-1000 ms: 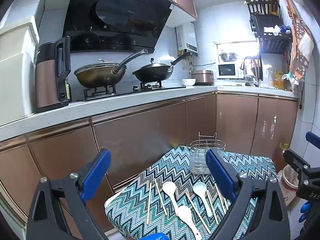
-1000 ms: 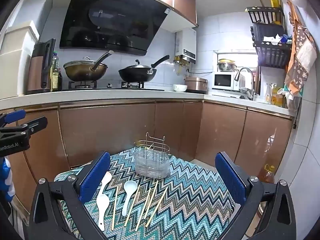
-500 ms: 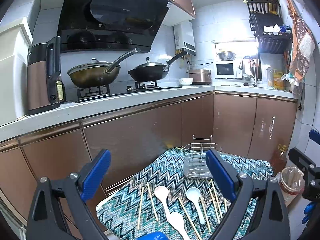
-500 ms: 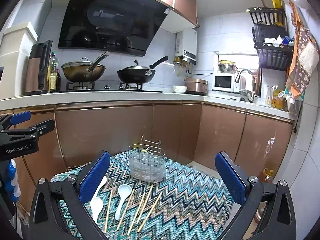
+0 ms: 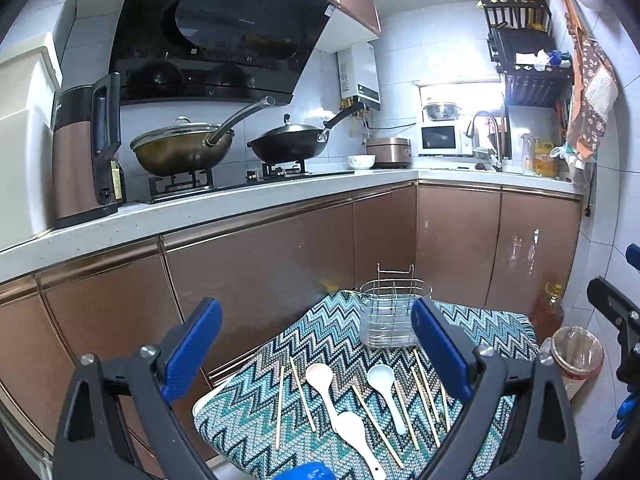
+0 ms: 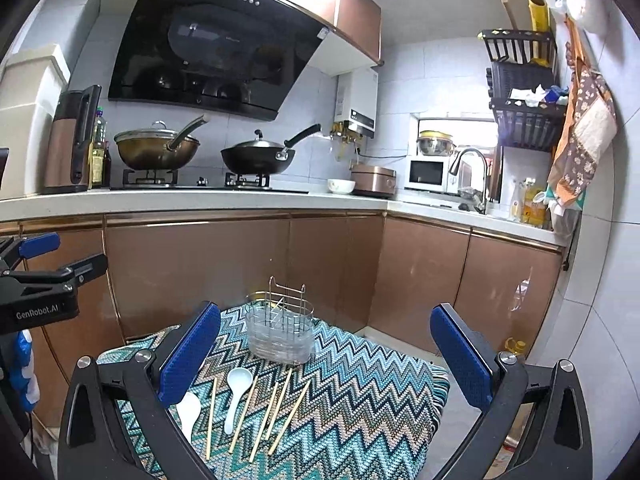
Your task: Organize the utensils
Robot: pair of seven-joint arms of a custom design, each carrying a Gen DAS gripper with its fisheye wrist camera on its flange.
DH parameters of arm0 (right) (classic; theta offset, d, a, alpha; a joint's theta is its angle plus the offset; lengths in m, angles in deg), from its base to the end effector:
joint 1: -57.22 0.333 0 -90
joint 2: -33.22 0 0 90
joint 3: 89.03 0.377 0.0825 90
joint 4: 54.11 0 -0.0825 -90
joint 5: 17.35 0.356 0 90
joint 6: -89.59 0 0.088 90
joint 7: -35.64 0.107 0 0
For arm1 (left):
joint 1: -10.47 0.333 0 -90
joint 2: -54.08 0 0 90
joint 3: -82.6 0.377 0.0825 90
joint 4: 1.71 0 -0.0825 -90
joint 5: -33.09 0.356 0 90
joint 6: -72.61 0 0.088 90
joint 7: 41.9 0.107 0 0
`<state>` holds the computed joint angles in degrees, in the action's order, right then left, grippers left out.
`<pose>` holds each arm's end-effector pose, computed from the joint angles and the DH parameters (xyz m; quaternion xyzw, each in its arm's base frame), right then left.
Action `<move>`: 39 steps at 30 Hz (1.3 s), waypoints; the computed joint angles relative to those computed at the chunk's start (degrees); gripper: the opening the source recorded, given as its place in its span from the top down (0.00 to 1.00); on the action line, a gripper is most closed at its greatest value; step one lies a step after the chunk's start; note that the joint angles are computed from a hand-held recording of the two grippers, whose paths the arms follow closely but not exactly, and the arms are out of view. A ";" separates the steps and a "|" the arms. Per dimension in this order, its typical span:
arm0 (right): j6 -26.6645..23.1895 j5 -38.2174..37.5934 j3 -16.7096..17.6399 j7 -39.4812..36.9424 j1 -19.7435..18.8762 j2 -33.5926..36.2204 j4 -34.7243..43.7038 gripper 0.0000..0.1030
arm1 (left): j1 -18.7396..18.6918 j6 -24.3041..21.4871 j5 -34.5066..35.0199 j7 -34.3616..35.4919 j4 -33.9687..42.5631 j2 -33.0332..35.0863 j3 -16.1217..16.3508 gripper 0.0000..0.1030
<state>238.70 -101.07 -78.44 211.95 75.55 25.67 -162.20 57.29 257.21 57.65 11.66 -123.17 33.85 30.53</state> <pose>0.4529 0.2830 0.7089 -0.5583 0.5378 -0.4767 0.4146 0.4734 -0.1768 0.7079 -0.5329 0.5839 -0.4231 0.4427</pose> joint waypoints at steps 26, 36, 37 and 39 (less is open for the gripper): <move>10.67 17.80 -5.48 -13.69 -1.65 9.91 4.63 0.00 | 6.09 -23.32 10.65 -2.63 16.68 25.56 -12.46 0.07; 8.97 61.69 -1.53 -51.83 -4.47 23.97 13.44 0.08 | -8.48 -43.27 6.33 7.60 33.61 51.77 -7.93 0.10; 7.42 65.71 -0.35 -55.34 -5.48 25.73 15.33 0.14 | -9.76 -45.26 4.80 8.77 36.03 53.36 -7.28 0.12; 4.91 72.14 1.28 -60.42 -7.05 28.83 18.75 0.22 | -13.58 -51.39 1.49 10.85 42.88 57.46 -5.61 0.41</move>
<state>243.61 -28.93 -77.16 151.54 68.50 54.50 -143.45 43.71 205.82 59.14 22.50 -80.29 91.31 24.92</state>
